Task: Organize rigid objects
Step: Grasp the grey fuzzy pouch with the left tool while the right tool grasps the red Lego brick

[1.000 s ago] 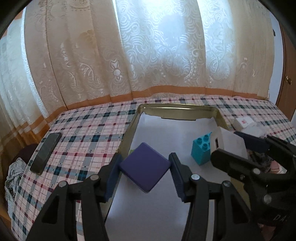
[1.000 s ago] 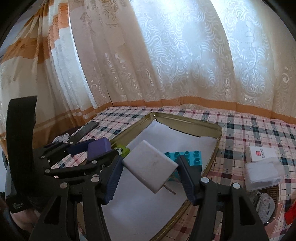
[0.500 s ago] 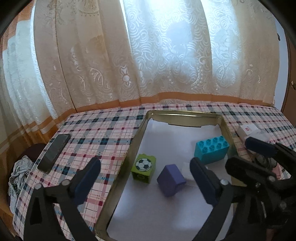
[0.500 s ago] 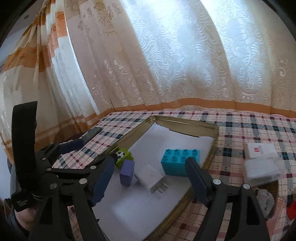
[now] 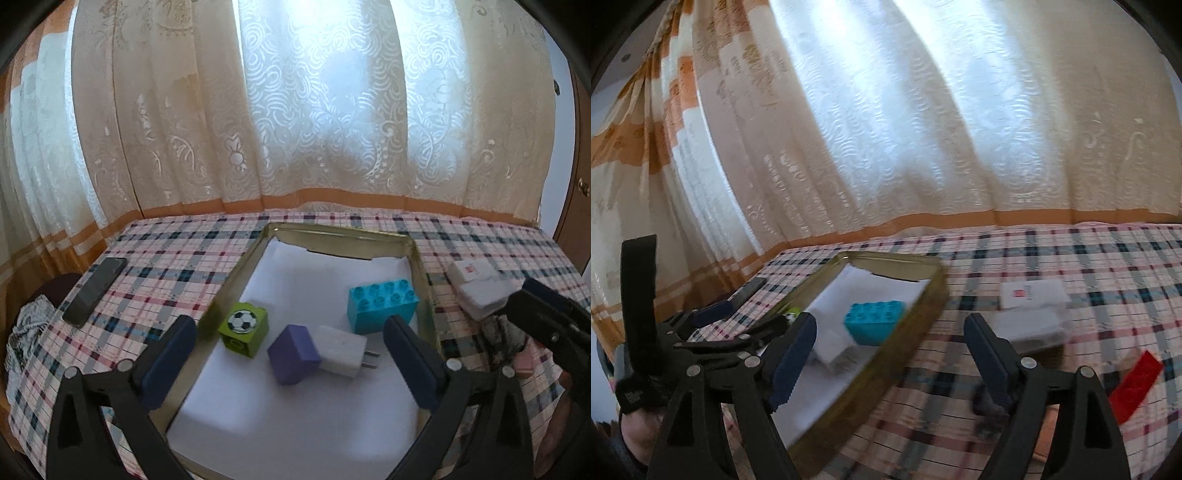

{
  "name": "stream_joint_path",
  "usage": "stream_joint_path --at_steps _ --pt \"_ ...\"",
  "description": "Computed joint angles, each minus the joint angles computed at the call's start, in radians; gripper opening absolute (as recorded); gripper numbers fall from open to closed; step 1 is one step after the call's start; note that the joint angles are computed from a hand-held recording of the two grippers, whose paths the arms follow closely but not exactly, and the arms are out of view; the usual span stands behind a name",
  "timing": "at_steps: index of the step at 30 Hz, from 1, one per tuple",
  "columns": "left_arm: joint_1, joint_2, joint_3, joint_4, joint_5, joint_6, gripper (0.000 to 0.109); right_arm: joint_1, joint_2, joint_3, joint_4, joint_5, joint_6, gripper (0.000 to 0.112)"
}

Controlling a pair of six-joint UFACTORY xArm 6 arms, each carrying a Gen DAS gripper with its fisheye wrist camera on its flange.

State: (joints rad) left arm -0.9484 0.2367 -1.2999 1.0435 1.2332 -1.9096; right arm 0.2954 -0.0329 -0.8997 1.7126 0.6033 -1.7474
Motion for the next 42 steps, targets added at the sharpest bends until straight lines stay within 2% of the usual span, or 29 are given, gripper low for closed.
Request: stream_joint_path --at_steps 3,9,11,19,29,35,38,39,40,41,42 --pt "-0.017 0.029 -0.046 0.029 -0.004 -0.014 0.103 -0.040 0.005 -0.004 0.022 -0.010 -0.014 0.084" --pt "-0.026 0.169 -0.227 0.050 -0.070 0.065 0.103 -0.093 0.020 -0.028 0.155 -0.159 -0.116 0.084" --pt "-0.026 0.229 -0.302 0.042 -0.095 0.101 0.103 -0.115 0.029 -0.036 0.175 -0.183 -0.129 0.084" --pt "-0.009 0.441 -0.561 -0.028 -0.174 0.234 0.103 -0.170 0.076 -0.067 0.202 -0.249 -0.148 0.084" --pt "0.025 0.560 -0.703 -0.104 -0.224 0.346 0.101 -0.197 0.117 -0.081 0.145 -0.278 -0.070 0.084" --pt "0.053 0.567 -0.687 -0.137 -0.314 0.364 0.090 -0.176 0.136 -0.096 0.110 -0.314 -0.036 0.084" --pt "0.057 0.565 -0.679 -0.129 -0.327 0.356 0.079 -0.168 0.147 -0.103 0.069 -0.327 0.005 0.084" --pt "0.062 0.559 -0.666 -0.128 -0.348 0.351 0.070 -0.166 0.151 -0.105 0.054 -0.331 0.020 0.084" --pt "0.068 0.546 -0.641 -0.123 -0.380 0.335 0.056 -0.165 0.153 -0.106 0.044 -0.333 0.029 0.084" --pt "0.073 0.543 -0.634 -0.135 -0.393 0.340 0.046 -0.164 0.157 -0.108 0.033 -0.339 0.042 0.084" --pt "0.074 0.548 -0.640 -0.146 -0.389 0.351 0.046 -0.162 0.158 -0.109 0.025 -0.342 0.051 0.084"
